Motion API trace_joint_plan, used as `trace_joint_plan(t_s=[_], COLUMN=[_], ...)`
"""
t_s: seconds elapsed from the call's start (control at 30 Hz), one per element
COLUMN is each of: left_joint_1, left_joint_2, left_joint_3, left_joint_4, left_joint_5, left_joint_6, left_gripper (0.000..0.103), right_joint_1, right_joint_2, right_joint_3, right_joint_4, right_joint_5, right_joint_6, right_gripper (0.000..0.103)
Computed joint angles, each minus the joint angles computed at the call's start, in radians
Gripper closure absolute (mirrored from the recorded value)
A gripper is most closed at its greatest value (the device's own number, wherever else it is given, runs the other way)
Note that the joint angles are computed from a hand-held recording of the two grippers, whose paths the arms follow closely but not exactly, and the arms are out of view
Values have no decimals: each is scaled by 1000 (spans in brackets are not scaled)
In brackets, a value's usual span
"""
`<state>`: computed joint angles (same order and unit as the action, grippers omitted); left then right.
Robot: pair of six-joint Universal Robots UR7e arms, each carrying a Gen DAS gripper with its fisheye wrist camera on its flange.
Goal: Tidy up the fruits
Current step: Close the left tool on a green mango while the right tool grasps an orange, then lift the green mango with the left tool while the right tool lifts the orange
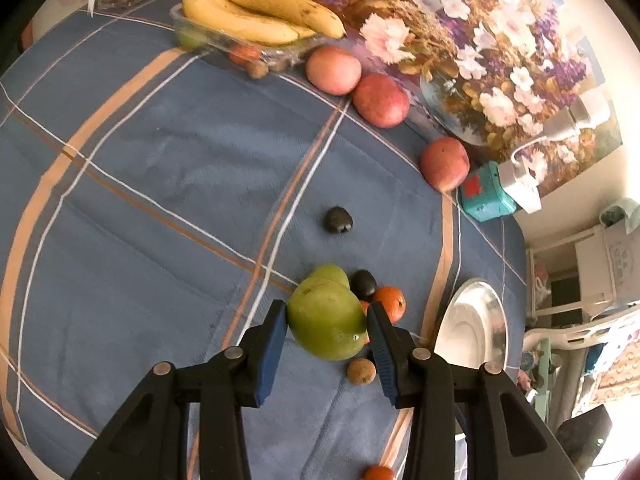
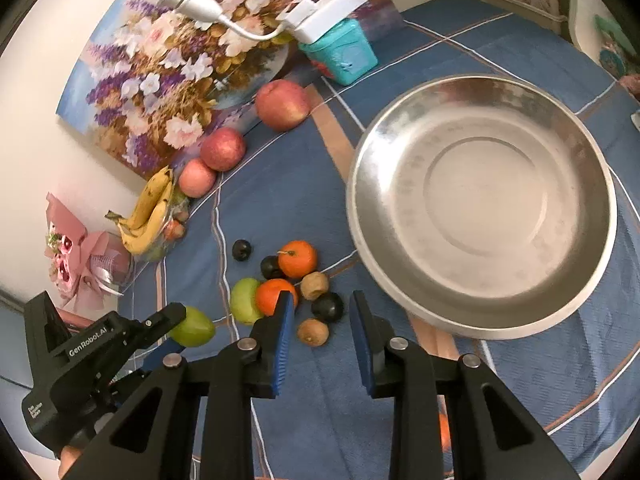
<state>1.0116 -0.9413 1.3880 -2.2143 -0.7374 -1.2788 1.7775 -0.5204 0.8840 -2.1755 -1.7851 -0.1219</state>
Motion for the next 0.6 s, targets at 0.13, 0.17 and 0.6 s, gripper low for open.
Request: trace_joint_plan(t_s=[0.13,0.17,0.6], left_joint_1=[6,7,24], left_joint_2=[4,3,-4], left_joint_3=[-8,-8,32], left_joint_4=[39,55,-2], left_joint_5=[-35,-40,-134], left_joint_6=[-26,-37,-53], left_gripper=[59,59,59], right_joint_1=[-5,-6,-7], right_joint_2=[3,7,8], right_joint_3=[-7,-15,-34], right_joint_4=[33,59,165], right_joint_5=[-25,-31,-116], right_joint_6=[-9,-4,17], right_gripper=[73,73,61])
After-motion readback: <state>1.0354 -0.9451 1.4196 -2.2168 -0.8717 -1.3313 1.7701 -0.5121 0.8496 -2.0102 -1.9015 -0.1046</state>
